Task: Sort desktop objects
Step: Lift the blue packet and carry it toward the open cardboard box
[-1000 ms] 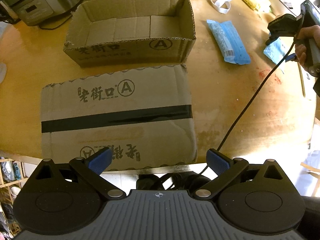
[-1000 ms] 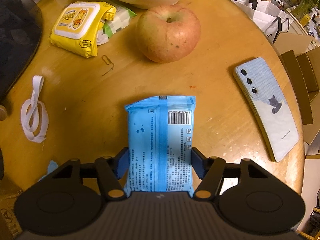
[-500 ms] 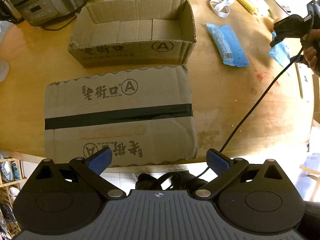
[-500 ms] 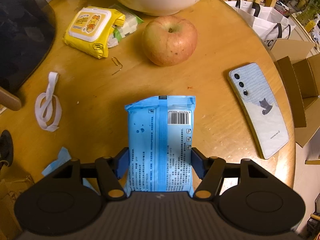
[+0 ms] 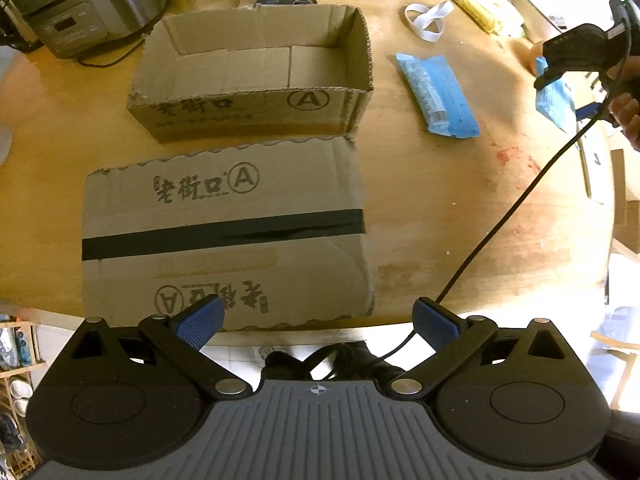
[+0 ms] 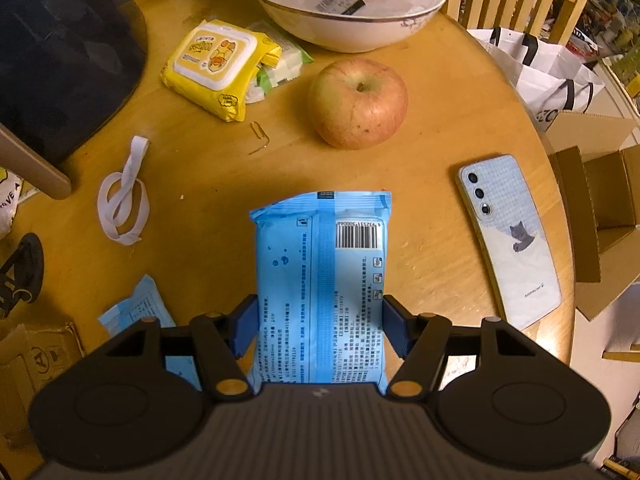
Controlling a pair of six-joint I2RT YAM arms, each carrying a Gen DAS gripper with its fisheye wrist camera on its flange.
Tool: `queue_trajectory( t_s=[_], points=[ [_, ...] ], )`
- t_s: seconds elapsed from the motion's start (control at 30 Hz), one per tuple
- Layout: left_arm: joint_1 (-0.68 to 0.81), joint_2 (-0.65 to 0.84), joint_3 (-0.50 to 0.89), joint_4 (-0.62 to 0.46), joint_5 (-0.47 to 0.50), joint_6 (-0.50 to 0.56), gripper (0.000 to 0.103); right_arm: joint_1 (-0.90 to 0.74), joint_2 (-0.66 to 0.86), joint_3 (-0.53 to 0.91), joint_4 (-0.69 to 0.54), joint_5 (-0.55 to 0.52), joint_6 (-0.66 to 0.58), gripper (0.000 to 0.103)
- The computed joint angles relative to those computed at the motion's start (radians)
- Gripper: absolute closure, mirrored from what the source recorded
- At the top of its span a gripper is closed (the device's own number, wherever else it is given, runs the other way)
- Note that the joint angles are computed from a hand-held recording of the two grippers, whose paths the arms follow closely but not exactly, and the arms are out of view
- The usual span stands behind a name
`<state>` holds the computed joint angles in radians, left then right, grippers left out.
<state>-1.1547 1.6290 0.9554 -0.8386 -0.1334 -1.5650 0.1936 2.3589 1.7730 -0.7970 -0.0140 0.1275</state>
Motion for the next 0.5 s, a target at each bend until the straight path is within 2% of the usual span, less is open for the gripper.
queue_trajectory(
  t_s=[0.27,0.5],
  points=[
    [0.007,-0.012,0.011,-0.014,-0.026,-0.006,0.000,-0.009,-0.001,0.038,-0.034,-0.014,-0.027,0.040],
    [-0.017,-0.012,0.034,-0.050,-0.059,-0.055,0.000,-0.011,-0.018,0.023,-0.033,-0.017,-0.076,0.040]
  ],
)
